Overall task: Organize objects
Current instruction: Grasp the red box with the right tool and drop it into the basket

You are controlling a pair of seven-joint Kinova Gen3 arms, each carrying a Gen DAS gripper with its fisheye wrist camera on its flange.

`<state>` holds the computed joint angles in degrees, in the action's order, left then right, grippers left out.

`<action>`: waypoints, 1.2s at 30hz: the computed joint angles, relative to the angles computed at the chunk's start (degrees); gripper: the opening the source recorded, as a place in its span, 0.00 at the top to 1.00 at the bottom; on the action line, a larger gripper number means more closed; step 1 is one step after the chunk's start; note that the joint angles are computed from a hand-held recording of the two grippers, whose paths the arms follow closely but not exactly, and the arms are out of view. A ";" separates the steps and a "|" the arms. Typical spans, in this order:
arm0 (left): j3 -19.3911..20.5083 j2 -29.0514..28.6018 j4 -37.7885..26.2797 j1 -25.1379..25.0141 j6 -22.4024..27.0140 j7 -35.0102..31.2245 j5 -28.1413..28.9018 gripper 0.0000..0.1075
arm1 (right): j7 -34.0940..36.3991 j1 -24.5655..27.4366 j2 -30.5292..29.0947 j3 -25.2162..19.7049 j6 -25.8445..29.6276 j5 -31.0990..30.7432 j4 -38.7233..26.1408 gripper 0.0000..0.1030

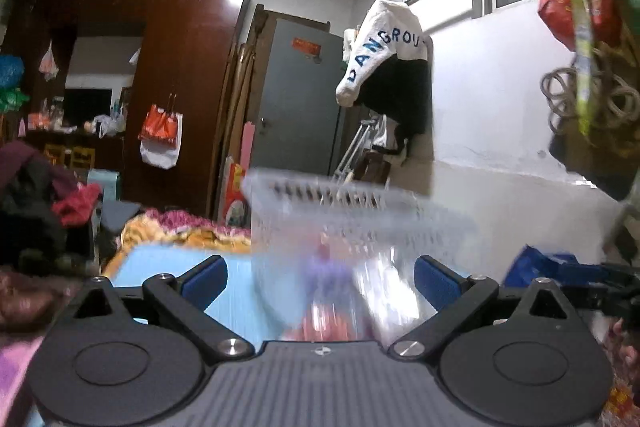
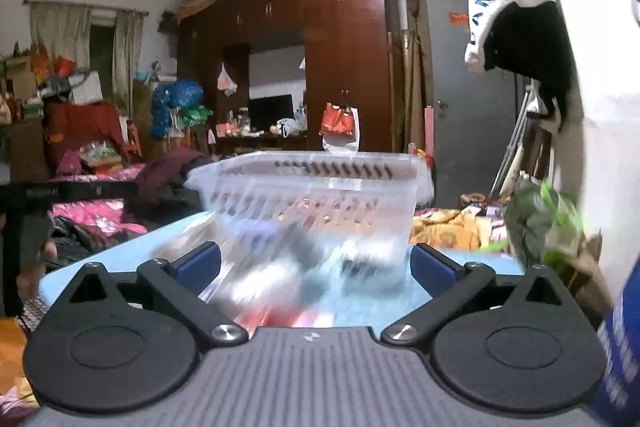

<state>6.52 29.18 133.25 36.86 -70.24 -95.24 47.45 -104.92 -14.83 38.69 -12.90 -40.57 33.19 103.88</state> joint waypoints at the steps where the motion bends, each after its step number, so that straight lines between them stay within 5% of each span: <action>1: 0.58 1.19 0.78 1.21 -1.16 0.93 1.62 0.06 | 0.54 1.04 0.11 -1.02 -1.42 0.02 1.59 0.00; 7: 1.50 2.91 2.41 5.24 -0.57 1.32 7.94 0.06 | 4.13 -3.20 -0.90 1.86 -1.64 -2.11 3.91 0.14; 12: 0.72 3.60 1.02 5.07 2.82 -0.70 9.73 0.08 | 5.37 -4.29 -0.54 0.47 5.81 -2.85 -0.43 0.39; 17: 0.06 4.33 0.63 5.67 3.61 -0.96 12.92 0.08 | 10.59 -6.67 0.38 1.18 9.62 -6.53 -1.76 0.40; 23: -0.13 4.91 -1.16 5.79 4.04 -3.63 13.06 0.10 | 14.84 -6.61 0.35 0.74 4.27 -11.29 1.85 0.45; 26: -0.08 5.62 -2.23 6.22 3.83 -5.72 14.53 0.31 | 14.46 -5.63 0.11 0.05 3.23 -11.10 2.51 0.45; 28: -0.34 6.02 -3.13 7.40 3.63 -8.95 16.66 0.53 | 13.03 -4.42 0.16 -0.70 3.08 -9.90 2.48 0.45; 36: 0.58 6.81 -0.91 8.41 -1.50 -4.42 15.74 0.56 | 5.25 -0.64 0.93 -2.43 -0.63 -4.85 3.30 0.45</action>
<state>7.10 35.99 132.35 45.27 -71.74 -99.66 63.19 -99.67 -15.46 39.63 -15.33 -41.20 28.34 107.17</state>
